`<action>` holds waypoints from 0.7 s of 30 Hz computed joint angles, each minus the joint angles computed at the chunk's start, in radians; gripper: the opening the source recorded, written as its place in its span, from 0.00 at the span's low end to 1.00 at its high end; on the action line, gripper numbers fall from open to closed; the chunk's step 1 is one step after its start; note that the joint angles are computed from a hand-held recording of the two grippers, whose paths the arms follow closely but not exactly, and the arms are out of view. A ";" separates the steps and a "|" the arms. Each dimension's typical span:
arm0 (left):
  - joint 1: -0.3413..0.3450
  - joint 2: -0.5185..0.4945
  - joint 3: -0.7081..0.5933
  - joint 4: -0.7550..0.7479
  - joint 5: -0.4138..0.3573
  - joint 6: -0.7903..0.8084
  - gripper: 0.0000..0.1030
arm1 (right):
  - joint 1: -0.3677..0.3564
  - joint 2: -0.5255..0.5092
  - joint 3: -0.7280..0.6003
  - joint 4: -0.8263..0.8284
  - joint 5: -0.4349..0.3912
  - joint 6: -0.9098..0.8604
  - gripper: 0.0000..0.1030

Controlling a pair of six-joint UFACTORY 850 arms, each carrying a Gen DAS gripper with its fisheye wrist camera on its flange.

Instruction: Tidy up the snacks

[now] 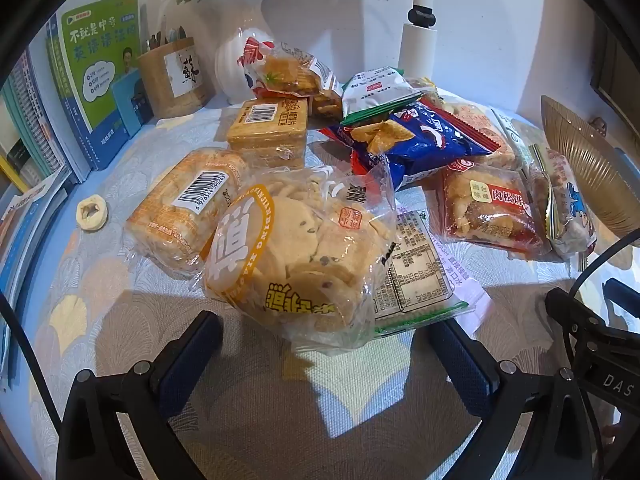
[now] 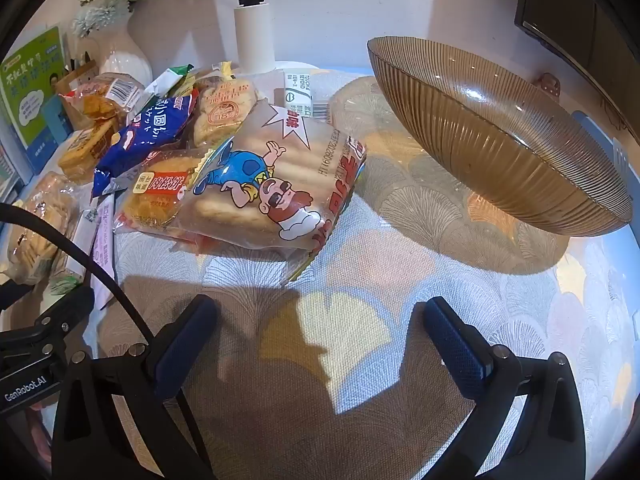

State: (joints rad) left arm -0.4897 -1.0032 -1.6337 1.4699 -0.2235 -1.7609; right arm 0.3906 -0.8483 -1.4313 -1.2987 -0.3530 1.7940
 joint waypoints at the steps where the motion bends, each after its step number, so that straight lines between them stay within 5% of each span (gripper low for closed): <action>1: 0.000 0.000 0.000 0.000 -0.002 0.001 1.00 | 0.001 0.000 -0.001 0.000 -0.002 -0.001 1.00; 21: 0.001 0.000 0.000 -0.002 -0.002 0.004 1.00 | 0.000 0.002 0.005 -0.009 0.004 0.012 1.00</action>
